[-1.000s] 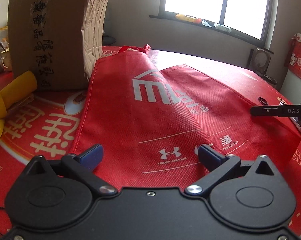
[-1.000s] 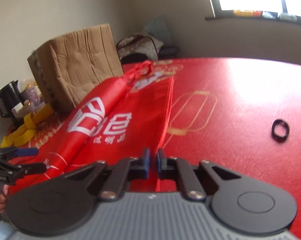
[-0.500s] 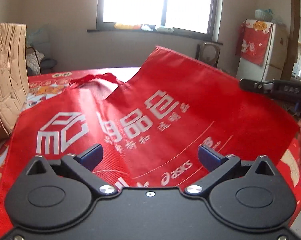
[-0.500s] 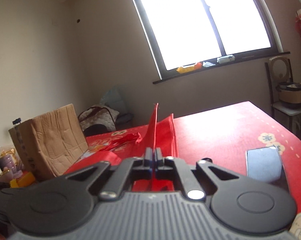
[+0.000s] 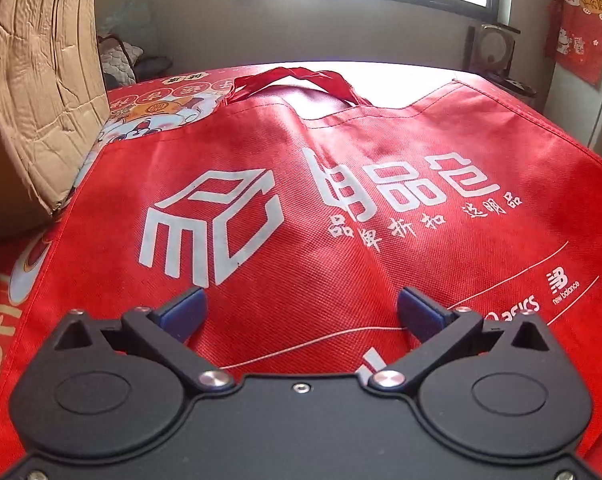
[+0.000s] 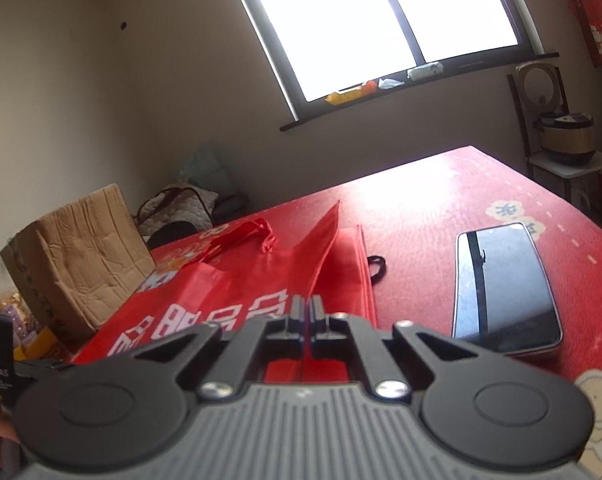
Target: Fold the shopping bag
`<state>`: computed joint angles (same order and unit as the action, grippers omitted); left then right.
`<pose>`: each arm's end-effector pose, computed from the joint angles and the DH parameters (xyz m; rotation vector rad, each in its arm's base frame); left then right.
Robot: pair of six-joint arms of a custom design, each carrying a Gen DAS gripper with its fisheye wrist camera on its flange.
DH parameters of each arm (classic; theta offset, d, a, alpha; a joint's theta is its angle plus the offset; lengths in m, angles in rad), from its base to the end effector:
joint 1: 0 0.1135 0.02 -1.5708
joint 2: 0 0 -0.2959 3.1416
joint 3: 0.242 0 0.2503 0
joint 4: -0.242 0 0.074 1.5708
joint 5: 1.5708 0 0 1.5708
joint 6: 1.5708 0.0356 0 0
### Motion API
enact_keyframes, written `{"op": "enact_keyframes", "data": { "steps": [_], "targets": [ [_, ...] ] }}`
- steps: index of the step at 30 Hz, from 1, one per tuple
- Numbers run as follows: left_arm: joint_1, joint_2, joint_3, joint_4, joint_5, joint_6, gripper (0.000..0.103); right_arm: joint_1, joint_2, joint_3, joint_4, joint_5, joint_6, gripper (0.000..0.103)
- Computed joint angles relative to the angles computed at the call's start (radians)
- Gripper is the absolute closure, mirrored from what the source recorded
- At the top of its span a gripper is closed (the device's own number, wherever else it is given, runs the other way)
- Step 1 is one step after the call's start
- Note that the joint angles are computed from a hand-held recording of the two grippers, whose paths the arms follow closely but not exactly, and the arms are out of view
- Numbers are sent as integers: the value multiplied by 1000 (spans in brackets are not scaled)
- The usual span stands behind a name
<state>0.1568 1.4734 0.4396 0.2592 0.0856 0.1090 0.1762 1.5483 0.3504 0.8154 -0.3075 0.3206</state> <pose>0.2428 0.0353 0.1533 -0.0138 2.3420 0.0311 0.2520 0.0558 0.1646 -0.0638 1.9858 0.6250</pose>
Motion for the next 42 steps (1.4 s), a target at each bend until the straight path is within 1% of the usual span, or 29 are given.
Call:
{"op": "enact_keyframes", "data": {
  "steps": [1, 3, 7, 9, 13, 19, 22, 25, 26, 28, 29, 30, 33, 35, 37, 38, 39, 41, 42],
  "targets": [
    [2, 14, 18, -10, -4, -1, 0, -1, 5, -1, 7, -2, 2, 100],
    [-10, 41, 41, 5, -32, -13, 0, -4, 12, -4, 14, -9, 3, 99],
    [-33, 109, 58, 91, -85, -45, 0, -7, 32, -7, 7, 0, 8, 98],
    [-45, 140, 86, 96, -98, -53, 0, -23, 41, -4, -6, 2, 17, 98],
    [-44, 197, 143, 100, -87, -39, 0, -42, 37, -8, -22, -7, 29, 97],
    [-59, 254, 200, 108, -109, -46, 0, -9, -28, -27, -6, 45, 33, 96],
    [-61, 265, 220, 94, -110, -67, 0, 9, -52, -3, -41, 37, 6, 96],
    [-57, 274, 235, 81, -99, -84, 0, 58, -42, 48, -98, 37, -30, 95],
    [-55, 275, 237, 78, -95, -86, 0, 82, -31, 69, -114, 47, -40, 92],
    [-54, 272, 234, 80, -92, -85, 0, 132, 1, 118, -143, 68, -62, 81],
    [-53, 271, 232, 80, -90, -84, 0, 156, 26, 148, -155, 74, -68, 72],
    [-53, 270, 230, 81, -89, -83, 0, 180, 55, 180, -165, 80, -70, 70],
    [-49, 271, 231, 79, -80, -80, 0, 230, 157, 289, -198, 63, -73, 70],
    [-49, 270, 230, 81, -80, -80, 0, 276, 250, 409, -275, 102, -102, 70],
    [-48, 271, 230, 82, -78, -80, 0, 313, 321, 513, -360, 165, -152, 66],
    [-47, 271, 228, 84, -77, -81, 0, 326, 347, 549, -390, 198, -171, 54],
    [-47, 270, 227, 85, -76, -81, 0, 338, 374, 586, -429, 237, -186, 37],
    [-46, 270, 225, 89, -78, -81, 0, 354, 425, 653, -510, 307, -201, 23],
    [-46, 270, 225, 89, -78, -81, 0, 353, 431, 658, -522, 309, -211, 20]
  ]
}}
